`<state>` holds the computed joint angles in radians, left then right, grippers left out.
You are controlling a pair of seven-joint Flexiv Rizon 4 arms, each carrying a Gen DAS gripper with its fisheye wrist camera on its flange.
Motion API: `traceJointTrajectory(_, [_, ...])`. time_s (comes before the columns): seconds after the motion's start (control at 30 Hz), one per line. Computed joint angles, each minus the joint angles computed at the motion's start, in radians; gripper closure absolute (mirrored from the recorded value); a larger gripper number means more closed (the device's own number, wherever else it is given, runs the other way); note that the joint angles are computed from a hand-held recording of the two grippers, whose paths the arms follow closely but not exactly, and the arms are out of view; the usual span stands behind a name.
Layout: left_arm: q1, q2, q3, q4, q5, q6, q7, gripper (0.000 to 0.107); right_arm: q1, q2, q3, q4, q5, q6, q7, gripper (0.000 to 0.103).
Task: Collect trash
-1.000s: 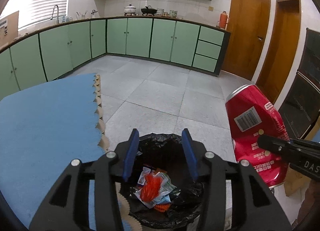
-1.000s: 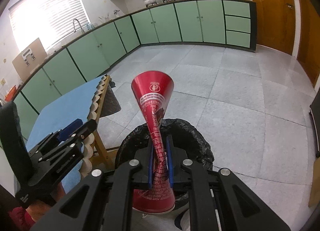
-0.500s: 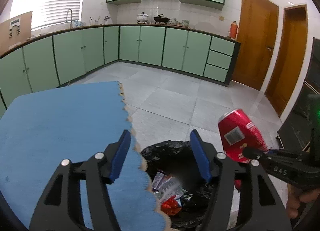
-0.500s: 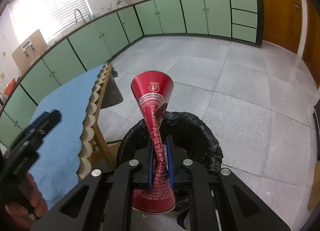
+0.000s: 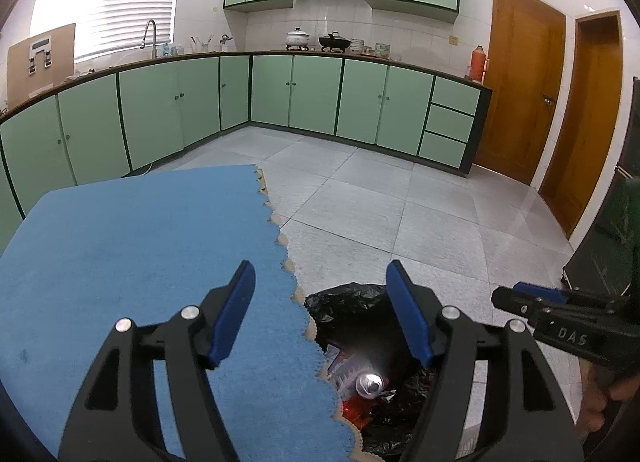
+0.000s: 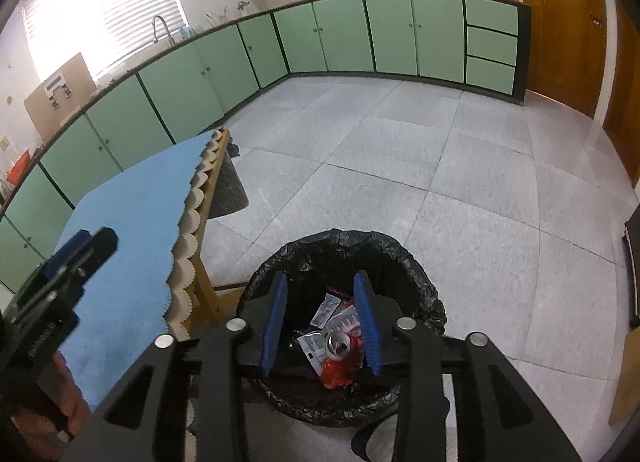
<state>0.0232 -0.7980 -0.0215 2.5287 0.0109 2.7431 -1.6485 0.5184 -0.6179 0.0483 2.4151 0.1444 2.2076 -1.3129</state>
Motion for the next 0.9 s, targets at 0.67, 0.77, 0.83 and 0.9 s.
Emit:
traceJointTrajectory(0.67, [-0.012,0.021,0.029,0.071,-0.008,0.112,0.025,0.016,0.176,0.122,-0.093,0.036,0.207,-0.013,-0.101,0.006])
traceJointTrajectory(0.77, [-0.011,0.033,0.030,0.085,-0.009,0.116,0.035,0.014,0.173,0.138,-0.081,0.042,0.213,-0.017,-0.108,0.006])
traceJointTrajectory(0.83, [-0.007,0.037,0.032,0.097,-0.006,0.129,0.034,0.014,0.182,0.151,-0.082,0.048,0.224,-0.017,-0.119,0.006])
traceJointTrajectory(0.9, [0.002,0.042,0.034,0.111,0.002,0.143,0.028,0.013,0.189,0.161,-0.080,0.053,0.235,-0.015,-0.127,0.006])
